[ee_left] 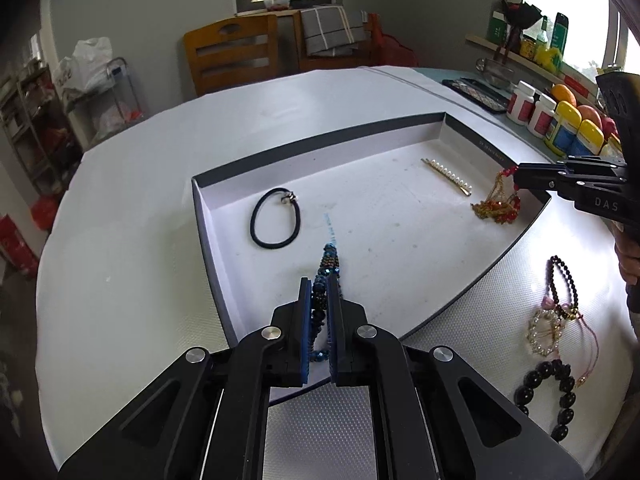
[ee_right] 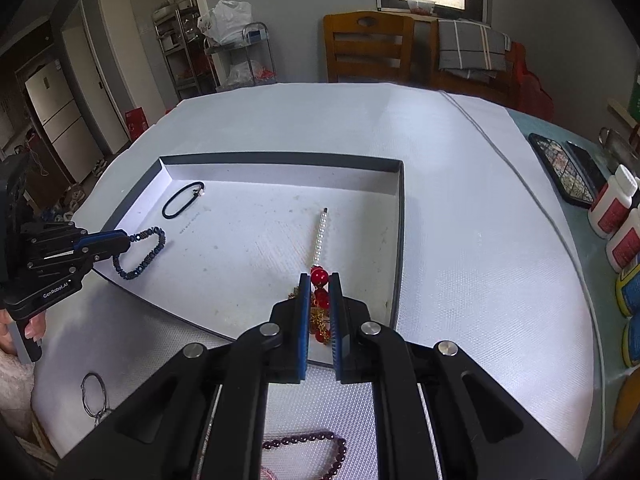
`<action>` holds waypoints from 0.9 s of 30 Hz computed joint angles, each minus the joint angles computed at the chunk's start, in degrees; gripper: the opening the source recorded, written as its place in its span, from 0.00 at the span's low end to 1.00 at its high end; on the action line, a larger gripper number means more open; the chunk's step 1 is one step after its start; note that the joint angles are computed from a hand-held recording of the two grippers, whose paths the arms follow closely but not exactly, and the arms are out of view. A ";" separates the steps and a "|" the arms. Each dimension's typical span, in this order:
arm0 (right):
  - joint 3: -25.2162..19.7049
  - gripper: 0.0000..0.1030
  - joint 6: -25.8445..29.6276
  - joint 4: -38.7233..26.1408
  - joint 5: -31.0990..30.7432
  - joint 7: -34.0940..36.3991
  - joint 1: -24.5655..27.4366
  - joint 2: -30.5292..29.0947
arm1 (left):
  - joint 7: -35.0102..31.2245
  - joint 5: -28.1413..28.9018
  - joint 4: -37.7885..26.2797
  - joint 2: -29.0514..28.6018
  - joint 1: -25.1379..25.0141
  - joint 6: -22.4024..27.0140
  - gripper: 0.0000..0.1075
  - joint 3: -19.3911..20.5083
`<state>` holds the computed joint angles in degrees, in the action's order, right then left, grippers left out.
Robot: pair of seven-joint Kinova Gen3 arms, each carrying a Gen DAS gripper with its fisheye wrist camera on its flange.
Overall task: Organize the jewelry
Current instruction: 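Carry the pendant and blue bracelet with both grippers into the grey box, then open the right gripper to release the pendant while the left gripper releases the bracelet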
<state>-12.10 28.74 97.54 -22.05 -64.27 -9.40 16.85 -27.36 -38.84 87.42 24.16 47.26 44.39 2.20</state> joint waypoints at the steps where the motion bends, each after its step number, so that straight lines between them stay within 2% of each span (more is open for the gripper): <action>1: 0.46 0.08 0.37 -0.16 0.60 -0.64 -0.45 0.29 | -0.14 0.13 0.00 0.14 -0.12 0.18 0.07 0.03; 13: 1.24 0.08 2.95 -1.67 3.09 -4.23 -1.39 2.16 | -0.84 1.72 0.19 0.40 -1.03 0.20 0.08 -0.11; 15: 1.08 0.08 2.76 -1.58 2.92 -4.29 -1.20 2.03 | -0.92 1.73 0.00 0.43 -1.02 0.58 0.11 -0.12; 19: 0.73 0.10 2.48 -1.15 2.83 -3.75 -1.04 1.48 | 0.19 0.76 0.39 0.05 -0.43 0.60 0.29 -0.47; 20: 0.75 0.11 2.39 -1.05 2.87 -3.70 -1.08 1.31 | 0.47 0.36 0.39 0.03 -0.19 0.77 0.30 -0.50; 22: 0.57 0.23 1.89 -0.50 2.48 -3.40 -0.88 0.79 | 0.53 -0.01 -0.14 0.30 0.10 1.77 0.30 -0.33; 27: 0.11 0.35 0.83 0.85 0.95 -1.99 -0.15 -0.70 | 1.34 -1.23 -0.35 0.07 0.88 2.40 0.37 -0.14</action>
